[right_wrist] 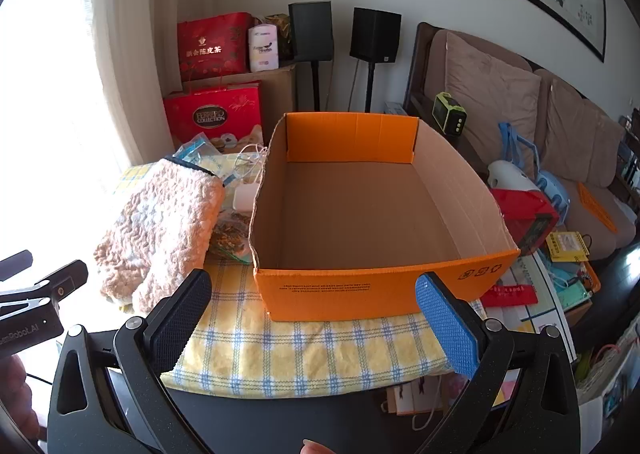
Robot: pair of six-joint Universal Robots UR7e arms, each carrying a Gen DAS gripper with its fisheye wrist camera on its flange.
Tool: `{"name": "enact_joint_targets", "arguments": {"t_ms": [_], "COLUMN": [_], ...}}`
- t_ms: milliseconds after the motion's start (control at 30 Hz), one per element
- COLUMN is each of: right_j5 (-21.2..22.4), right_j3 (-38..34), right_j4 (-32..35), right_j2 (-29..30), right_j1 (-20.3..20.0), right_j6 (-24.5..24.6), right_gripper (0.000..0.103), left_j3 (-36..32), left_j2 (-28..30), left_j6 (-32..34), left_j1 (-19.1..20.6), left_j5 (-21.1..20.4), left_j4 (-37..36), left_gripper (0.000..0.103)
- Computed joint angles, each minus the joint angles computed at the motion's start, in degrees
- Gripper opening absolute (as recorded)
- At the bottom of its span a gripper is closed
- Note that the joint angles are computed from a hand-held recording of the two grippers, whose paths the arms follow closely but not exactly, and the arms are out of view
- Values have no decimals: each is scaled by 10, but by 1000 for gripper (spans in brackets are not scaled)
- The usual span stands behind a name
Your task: Organize objects
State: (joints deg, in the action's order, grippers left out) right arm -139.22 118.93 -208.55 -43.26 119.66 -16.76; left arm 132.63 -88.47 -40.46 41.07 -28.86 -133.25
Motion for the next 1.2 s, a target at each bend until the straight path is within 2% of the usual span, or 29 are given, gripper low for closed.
{"name": "enact_joint_targets", "arguments": {"t_ms": [367,867,1200], "right_j5": [3,5,0], "right_j3": [-3,-6,-14], "right_j4": [-1,-1,-8], "right_j2": [1,2,-1], "right_j1": [-3,-5,-17], "right_j6": [-2,-4,-23], "right_gripper": [103,103,103], "left_j3": [-13,-15,-20], "left_j2": [21,19,27], "left_j6": [21,16,24], "left_j1": [18,12,17], "left_j5": [6,6,6], "left_j4": [-19,-11,-18], "left_gripper": [103,103,103]}}
